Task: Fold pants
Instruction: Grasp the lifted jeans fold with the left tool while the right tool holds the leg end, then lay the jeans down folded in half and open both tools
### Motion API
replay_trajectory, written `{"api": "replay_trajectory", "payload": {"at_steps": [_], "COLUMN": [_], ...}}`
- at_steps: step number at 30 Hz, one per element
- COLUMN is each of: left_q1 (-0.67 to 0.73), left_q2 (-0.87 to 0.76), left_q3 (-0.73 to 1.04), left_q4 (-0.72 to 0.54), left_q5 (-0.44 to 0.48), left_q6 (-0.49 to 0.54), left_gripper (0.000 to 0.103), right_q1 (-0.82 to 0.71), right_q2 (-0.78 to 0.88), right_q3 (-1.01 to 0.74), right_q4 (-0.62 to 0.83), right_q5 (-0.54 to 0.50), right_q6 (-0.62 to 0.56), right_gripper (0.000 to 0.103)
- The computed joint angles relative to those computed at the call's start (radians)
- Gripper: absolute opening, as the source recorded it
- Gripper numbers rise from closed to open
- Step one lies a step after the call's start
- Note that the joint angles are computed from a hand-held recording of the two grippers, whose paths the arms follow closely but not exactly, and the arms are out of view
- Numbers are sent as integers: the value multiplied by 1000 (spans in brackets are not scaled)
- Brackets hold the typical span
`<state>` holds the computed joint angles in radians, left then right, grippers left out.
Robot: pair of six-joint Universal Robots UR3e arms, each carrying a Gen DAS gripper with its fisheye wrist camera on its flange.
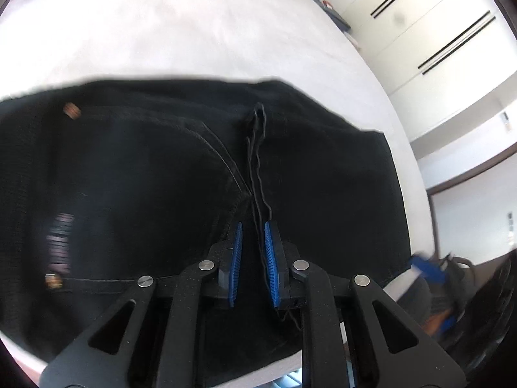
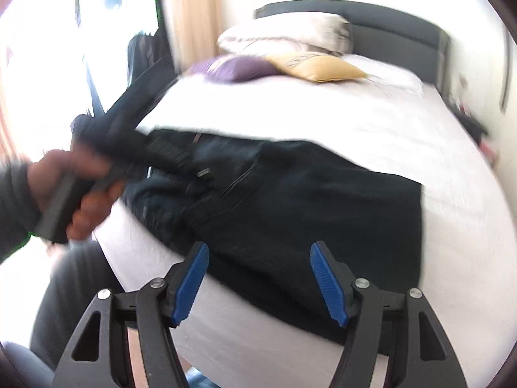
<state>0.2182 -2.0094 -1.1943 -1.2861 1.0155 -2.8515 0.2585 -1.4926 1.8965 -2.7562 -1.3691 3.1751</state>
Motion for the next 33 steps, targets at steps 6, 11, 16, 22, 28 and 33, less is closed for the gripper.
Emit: {"api": "replay_trajectory", "payload": {"at_steps": [6, 11, 16, 22, 28, 33], "left_q1": [-77, -174, -136, -106, -131, -95], "left_q2": [-57, -164, -68, 67, 84, 157], "left_q3": [150, 198, -92, -243, -286, -374], "left_q4": [3, -8, 155, 257, 270, 299], "left_q5": [-133, -113, -165, -220, -163, -177], "left_q6": [-27, -33, -23, -67, -57, -42], "left_gripper": [14, 14, 14, 14, 14, 14], "right_q1": [-403, -465, -526, -628, -542, -602], "right_q2": [140, 453, 569, 425, 243, 146], "right_q3": [-63, -259, -260, -66, 229, 325], "right_q4": [8, 4, -38, -89, 41, 58], "right_q5": [540, 753, 746, 921, 976, 897], "right_q6": [162, 261, 303, 249, 12, 27], "right_gripper": [68, 68, 42, 58, 62, 42]}}
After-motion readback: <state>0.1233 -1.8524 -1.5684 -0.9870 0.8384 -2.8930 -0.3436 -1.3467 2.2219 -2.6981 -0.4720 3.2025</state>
